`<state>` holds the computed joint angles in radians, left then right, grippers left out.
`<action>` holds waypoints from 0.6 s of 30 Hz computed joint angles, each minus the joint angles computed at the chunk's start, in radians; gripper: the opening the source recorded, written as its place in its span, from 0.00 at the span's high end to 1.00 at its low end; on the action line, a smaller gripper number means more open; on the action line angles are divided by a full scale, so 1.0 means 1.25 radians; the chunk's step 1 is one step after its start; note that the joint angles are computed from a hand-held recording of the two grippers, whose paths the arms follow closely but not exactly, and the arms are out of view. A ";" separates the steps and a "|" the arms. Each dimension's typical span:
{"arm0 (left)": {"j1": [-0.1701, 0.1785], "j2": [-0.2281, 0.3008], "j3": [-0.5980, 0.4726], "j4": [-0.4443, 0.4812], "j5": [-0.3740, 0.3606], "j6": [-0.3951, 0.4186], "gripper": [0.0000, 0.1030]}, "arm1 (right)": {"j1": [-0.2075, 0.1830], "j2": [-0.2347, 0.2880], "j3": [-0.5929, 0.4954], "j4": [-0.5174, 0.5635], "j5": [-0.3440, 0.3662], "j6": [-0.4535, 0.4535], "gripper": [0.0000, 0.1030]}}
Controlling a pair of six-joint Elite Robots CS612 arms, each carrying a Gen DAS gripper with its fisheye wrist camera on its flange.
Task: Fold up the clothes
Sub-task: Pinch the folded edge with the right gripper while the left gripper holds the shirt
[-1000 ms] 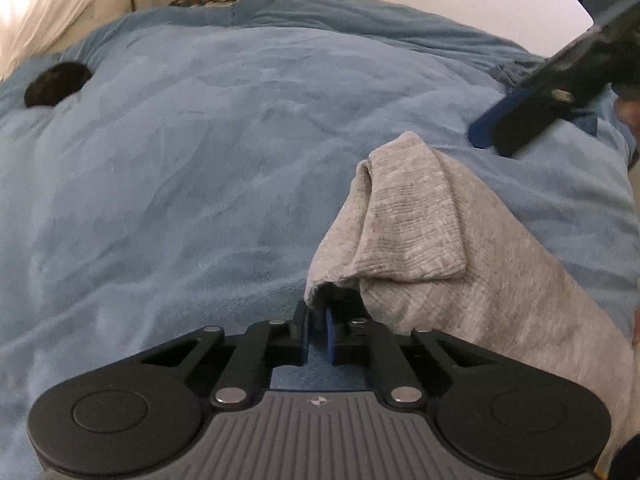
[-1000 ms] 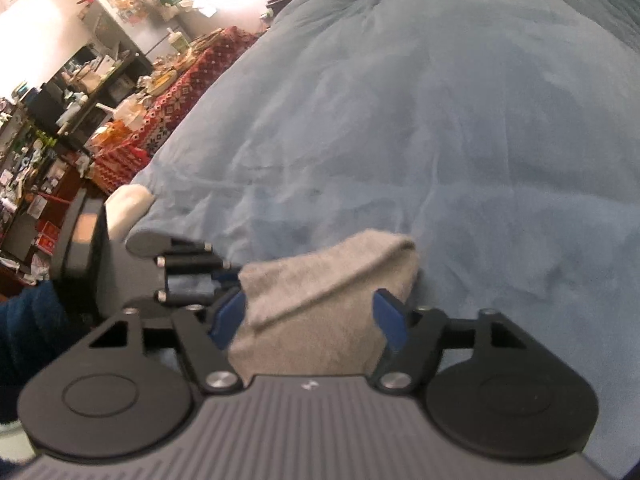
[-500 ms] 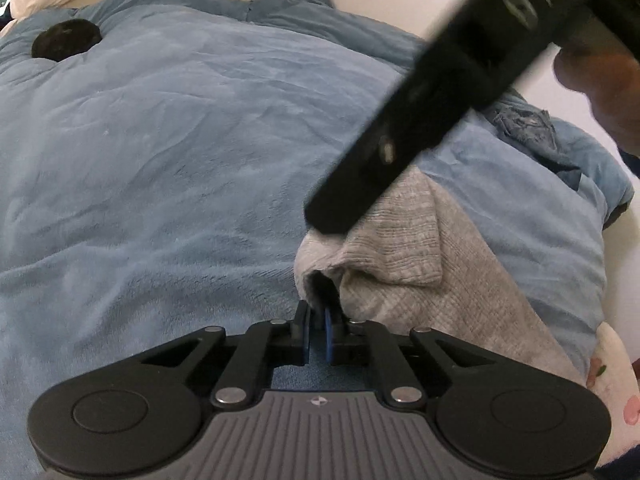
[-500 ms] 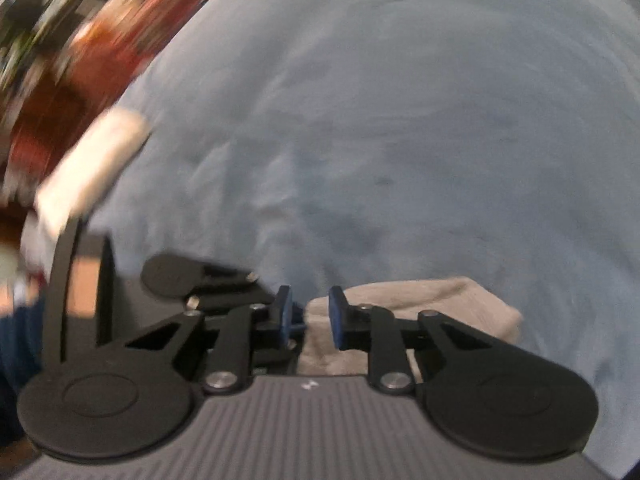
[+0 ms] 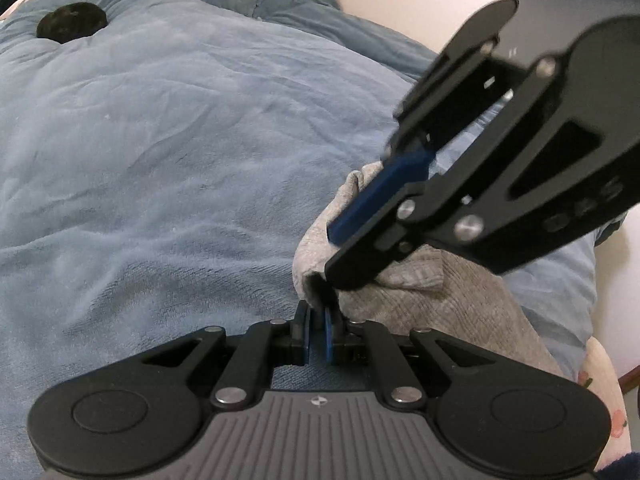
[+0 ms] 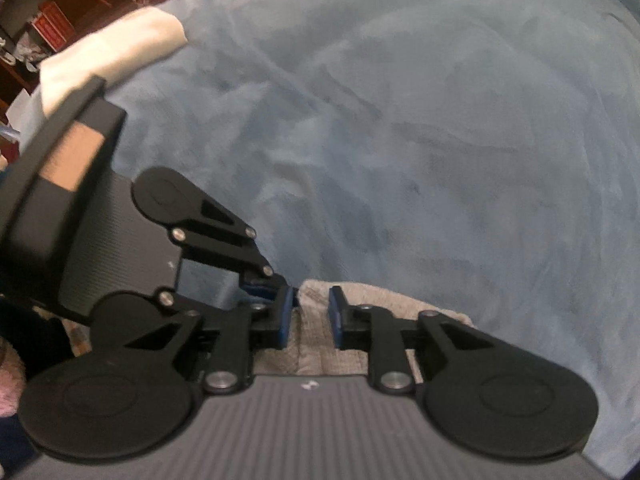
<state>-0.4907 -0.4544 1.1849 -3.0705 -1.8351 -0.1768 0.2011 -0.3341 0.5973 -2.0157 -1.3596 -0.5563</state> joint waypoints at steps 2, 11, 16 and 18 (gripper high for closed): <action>0.001 0.001 -0.002 0.001 -0.002 -0.003 0.94 | 0.001 -0.007 0.018 -0.021 -0.006 0.012 0.95; -0.005 -0.020 0.028 -0.070 -0.019 -0.071 0.95 | -0.031 -0.062 0.127 -0.170 0.092 0.162 0.97; -0.007 -0.017 0.046 -0.104 -0.014 -0.158 0.95 | -0.030 -0.051 0.107 -0.163 0.096 0.185 0.97; -0.001 -0.006 0.037 -0.094 -0.035 -0.205 0.95 | -0.025 -0.037 0.085 -0.144 0.084 0.190 0.97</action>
